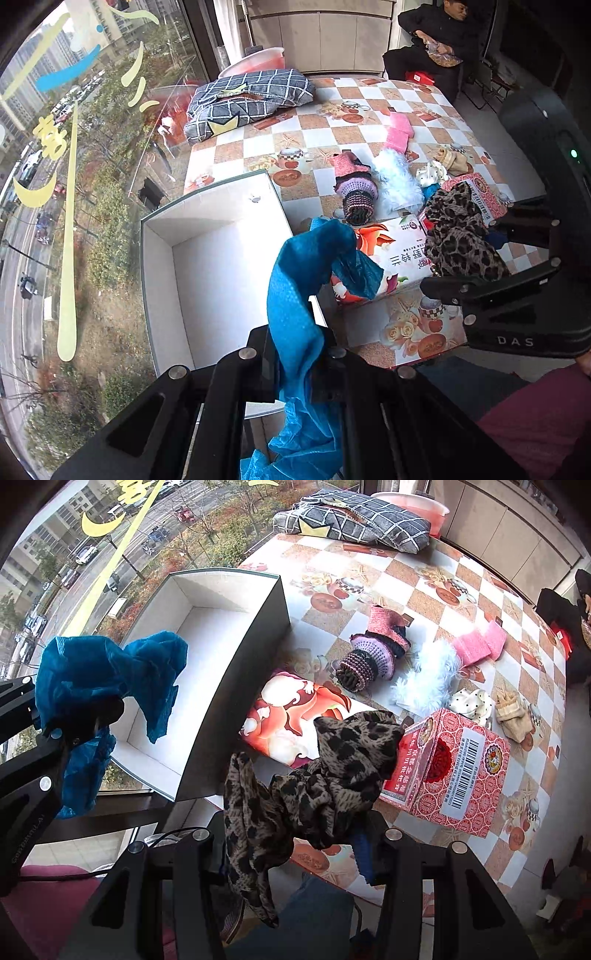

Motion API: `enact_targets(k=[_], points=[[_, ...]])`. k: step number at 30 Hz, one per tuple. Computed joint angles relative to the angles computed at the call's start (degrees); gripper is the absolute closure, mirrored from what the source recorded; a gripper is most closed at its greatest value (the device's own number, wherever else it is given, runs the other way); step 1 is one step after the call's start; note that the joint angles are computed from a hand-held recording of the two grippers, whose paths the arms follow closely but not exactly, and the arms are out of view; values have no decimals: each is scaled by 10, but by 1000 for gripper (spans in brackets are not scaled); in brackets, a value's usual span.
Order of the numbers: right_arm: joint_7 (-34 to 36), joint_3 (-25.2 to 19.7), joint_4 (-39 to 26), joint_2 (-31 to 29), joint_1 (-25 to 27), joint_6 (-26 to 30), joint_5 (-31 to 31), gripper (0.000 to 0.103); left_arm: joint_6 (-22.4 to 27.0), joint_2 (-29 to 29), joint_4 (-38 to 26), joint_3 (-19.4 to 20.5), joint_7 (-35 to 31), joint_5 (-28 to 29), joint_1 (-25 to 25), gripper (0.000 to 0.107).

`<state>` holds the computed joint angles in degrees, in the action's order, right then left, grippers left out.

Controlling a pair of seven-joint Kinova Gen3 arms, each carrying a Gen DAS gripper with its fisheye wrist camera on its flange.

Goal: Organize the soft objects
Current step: 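Carry the blue cloth and leopard scrunchie over the open white box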

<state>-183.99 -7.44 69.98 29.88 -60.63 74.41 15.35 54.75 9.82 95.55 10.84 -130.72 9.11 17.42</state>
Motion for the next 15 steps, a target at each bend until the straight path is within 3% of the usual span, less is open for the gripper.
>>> enact_targets(k=[9,15], points=[[123,13,-136,63,30,39,-13,53,-7,31,-22,-25,45,-10,-35,99],[158,32,-213,96,36,50,-29,53,-1,48,-26,-30,64,-26,-48,99]])
